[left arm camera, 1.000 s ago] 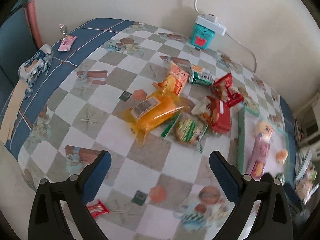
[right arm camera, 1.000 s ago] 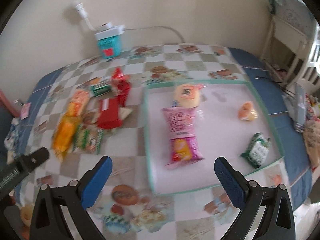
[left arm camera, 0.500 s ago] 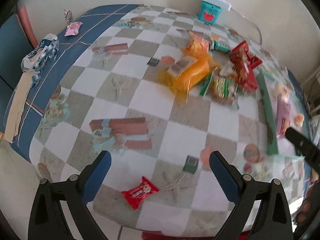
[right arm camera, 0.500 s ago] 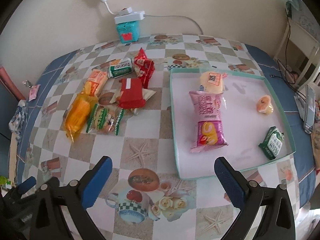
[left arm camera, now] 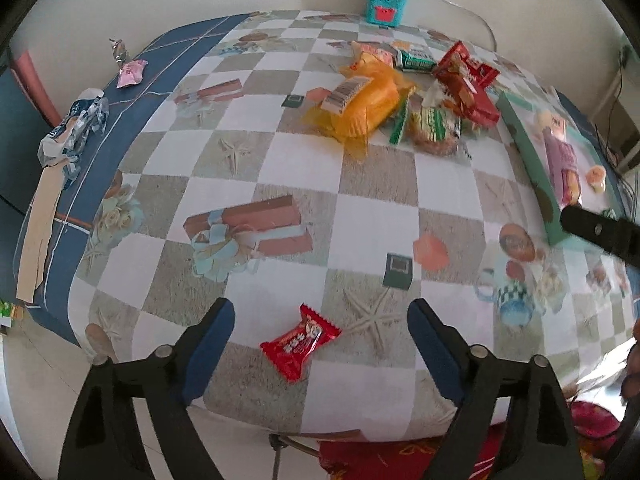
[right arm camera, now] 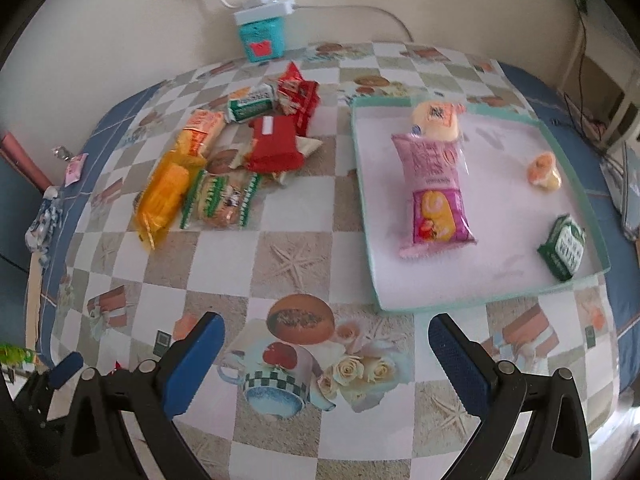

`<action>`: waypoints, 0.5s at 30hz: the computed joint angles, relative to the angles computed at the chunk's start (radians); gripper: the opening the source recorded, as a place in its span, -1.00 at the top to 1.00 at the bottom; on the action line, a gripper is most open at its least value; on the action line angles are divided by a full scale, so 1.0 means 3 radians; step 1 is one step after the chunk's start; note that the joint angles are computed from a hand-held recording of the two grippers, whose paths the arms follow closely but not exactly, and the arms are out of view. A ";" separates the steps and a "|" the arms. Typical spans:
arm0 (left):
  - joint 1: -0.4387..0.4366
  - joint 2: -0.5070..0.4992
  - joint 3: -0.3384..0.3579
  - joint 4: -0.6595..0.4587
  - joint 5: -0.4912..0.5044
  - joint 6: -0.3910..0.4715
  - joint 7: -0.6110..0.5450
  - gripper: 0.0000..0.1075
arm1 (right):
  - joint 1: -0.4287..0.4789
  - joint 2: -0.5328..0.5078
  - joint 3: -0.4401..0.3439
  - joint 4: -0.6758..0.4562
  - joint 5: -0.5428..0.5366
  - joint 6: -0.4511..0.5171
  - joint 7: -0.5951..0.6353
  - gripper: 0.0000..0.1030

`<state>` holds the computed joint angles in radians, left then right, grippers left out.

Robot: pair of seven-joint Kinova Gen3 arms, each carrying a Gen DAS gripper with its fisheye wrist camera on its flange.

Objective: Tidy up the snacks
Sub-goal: 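Move the left tool toward the small red candy packet on the table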

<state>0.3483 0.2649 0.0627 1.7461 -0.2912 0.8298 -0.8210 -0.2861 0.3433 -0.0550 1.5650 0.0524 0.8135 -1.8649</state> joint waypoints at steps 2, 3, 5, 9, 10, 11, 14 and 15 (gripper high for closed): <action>-0.0040 -0.0006 0.0014 0.0046 0.0061 -0.0025 -0.0058 -0.24 | 0.0035 0.0004 0.0002 0.0008 -0.0039 0.0004 -0.0003 -1.00; -0.0070 -0.0004 0.0021 0.0065 0.0106 -0.0033 -0.0100 -0.20 | 0.0055 0.0007 0.0002 0.0010 -0.0062 0.0005 -0.0001 -1.00; -0.0084 0.0004 0.0016 0.0090 0.0130 -0.0042 -0.0124 -0.20 | 0.0074 0.0017 0.0000 0.0004 -0.0092 0.0017 -0.0002 -1.00; -0.0106 0.0004 0.0014 0.0125 0.0159 -0.0058 -0.0181 -0.19 | 0.0089 0.0036 -0.0007 -0.0010 -0.0122 0.0038 0.0014 -1.00; -0.0113 0.0016 0.0018 0.0126 0.0172 -0.0050 -0.0207 -0.19 | 0.0091 0.0041 -0.0008 -0.0015 -0.0126 0.0045 0.0018 -1.00; -0.0116 0.0023 0.0019 0.0130 0.0181 -0.0044 -0.0228 -0.19 | 0.0089 0.0045 -0.0006 -0.0017 -0.0126 0.0048 0.0015 -1.00; -0.0093 0.0069 0.0013 0.0131 0.0166 -0.0010 -0.0249 -0.03 | 0.0095 0.0055 -0.0004 -0.0022 -0.0138 0.0056 0.0014 -1.00; -0.0083 0.0073 0.0006 0.0137 0.0152 -0.0012 -0.0247 0.00 | 0.0099 0.0057 -0.0003 -0.0023 -0.0142 0.0058 0.0013 -1.00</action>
<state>0.3235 0.2868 0.0645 1.7872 -0.2457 0.8261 -0.8951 -0.2564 0.3603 -0.0558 1.5580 0.0097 0.8310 -1.8610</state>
